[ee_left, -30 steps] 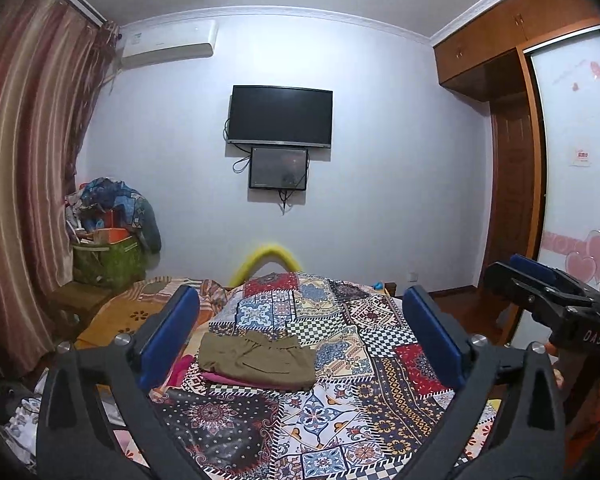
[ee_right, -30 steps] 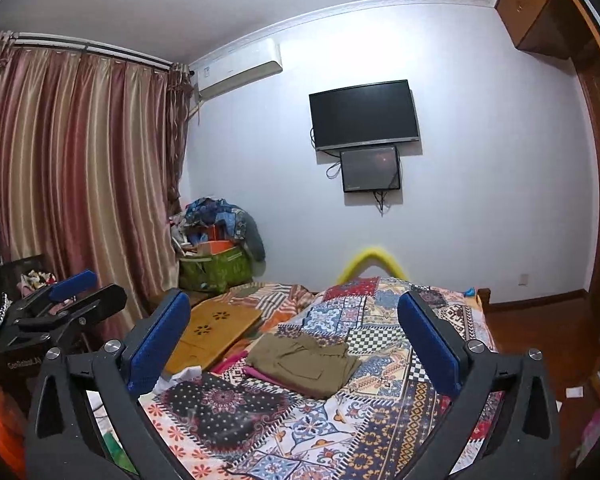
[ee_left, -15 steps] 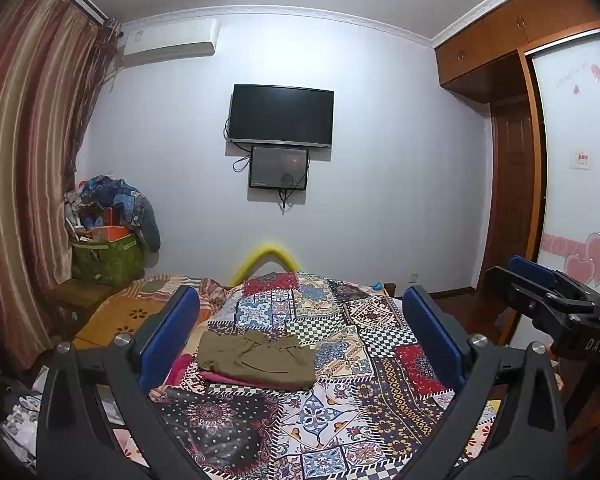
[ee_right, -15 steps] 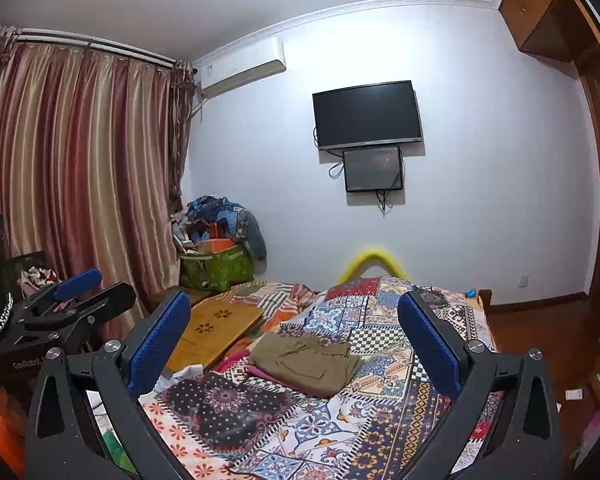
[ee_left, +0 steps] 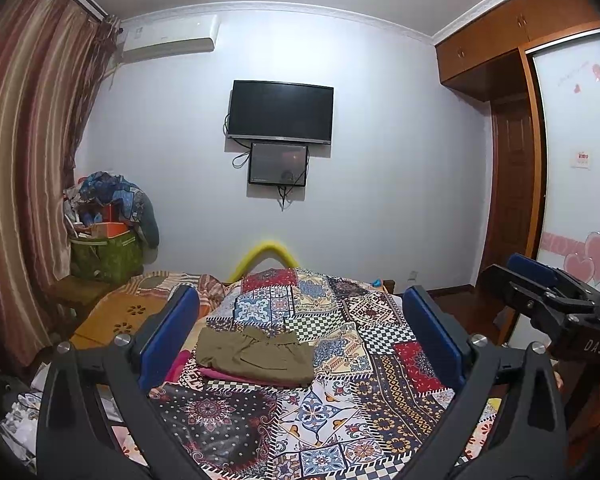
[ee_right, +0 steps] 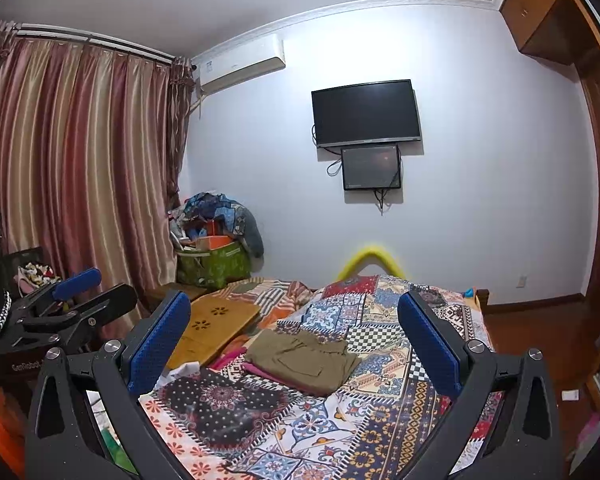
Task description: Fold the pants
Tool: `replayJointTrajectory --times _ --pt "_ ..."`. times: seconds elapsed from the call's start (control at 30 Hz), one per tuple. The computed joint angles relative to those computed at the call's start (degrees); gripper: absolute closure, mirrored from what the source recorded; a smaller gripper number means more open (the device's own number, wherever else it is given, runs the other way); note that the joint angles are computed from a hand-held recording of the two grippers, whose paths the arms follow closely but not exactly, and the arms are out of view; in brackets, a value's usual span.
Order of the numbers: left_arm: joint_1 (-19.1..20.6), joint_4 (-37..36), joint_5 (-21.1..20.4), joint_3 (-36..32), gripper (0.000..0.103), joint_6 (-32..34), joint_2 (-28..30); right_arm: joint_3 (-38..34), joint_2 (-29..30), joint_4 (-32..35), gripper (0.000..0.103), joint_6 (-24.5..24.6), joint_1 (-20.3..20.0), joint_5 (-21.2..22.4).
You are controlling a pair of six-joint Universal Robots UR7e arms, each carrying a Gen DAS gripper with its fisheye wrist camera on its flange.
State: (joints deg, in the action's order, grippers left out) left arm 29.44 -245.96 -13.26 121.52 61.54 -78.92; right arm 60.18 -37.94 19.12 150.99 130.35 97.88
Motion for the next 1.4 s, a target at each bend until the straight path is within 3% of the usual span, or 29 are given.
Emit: replayJointTrajectory --times 1.4 --pt "0.7 11.1 -1.2 3.6 0.000 -10.5 -3.1 0.4 -0.7 -0.8 0.000 0.7 0.1 1.1"
